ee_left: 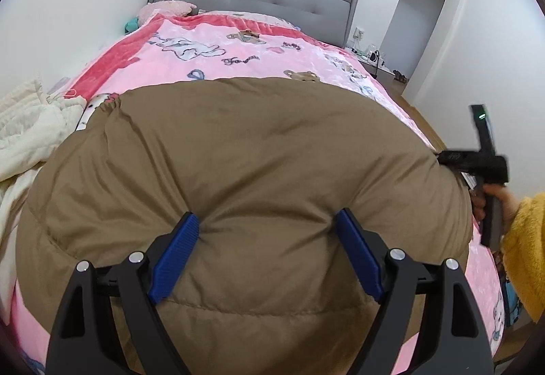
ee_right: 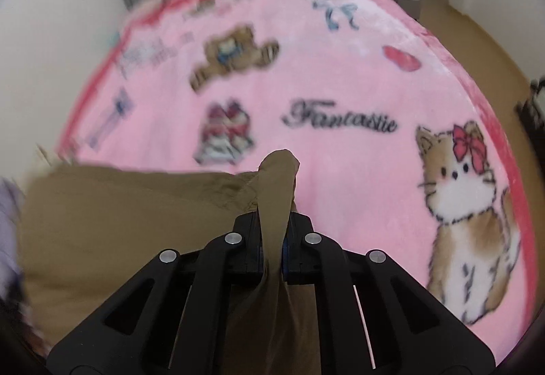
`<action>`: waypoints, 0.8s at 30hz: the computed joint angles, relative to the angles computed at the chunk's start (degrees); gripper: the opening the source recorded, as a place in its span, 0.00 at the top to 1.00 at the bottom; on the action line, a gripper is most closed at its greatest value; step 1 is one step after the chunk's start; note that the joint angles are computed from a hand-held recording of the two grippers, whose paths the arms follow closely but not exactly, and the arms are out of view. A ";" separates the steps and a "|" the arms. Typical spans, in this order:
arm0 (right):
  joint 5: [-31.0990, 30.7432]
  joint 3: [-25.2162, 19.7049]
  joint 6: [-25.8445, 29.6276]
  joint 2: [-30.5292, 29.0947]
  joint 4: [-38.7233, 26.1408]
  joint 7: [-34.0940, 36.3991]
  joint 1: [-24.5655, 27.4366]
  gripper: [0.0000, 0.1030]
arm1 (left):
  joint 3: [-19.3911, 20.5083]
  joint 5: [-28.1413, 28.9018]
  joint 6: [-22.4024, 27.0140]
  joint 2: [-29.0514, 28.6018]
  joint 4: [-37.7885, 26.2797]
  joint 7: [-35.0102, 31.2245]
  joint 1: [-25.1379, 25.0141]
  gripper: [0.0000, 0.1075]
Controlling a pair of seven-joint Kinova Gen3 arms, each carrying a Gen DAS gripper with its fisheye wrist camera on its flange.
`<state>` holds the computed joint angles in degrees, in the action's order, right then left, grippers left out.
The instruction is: Fold large clothes
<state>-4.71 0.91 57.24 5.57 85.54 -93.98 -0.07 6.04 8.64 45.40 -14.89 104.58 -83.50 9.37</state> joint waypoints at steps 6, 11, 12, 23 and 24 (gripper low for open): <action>6.19 -8.81 -2.69 2.83 2.02 -8.92 5.82 0.92 | -1.08 0.73 2.29 2.42 -2.00 -1.66 0.82 0.22; 5.95 -0.10 -7.45 2.22 7.22 -11.99 -2.44 0.85 | -1.50 2.63 4.18 3.96 -2.87 -4.17 0.65 0.20; 6.50 1.92 -8.93 1.95 8.56 -13.59 -4.45 0.84 | -0.86 1.96 3.96 4.11 -2.71 -3.75 0.51 0.20; 10.49 12.96 -7.35 -3.01 8.48 -19.34 -16.04 0.27 | -10.88 8.95 6.93 1.45 -3.44 -15.18 2.17 0.14; 8.27 11.72 -8.30 -5.06 9.12 -17.01 -13.91 0.24 | -13.51 10.84 8.56 0.97 -4.31 -17.51 1.52 0.12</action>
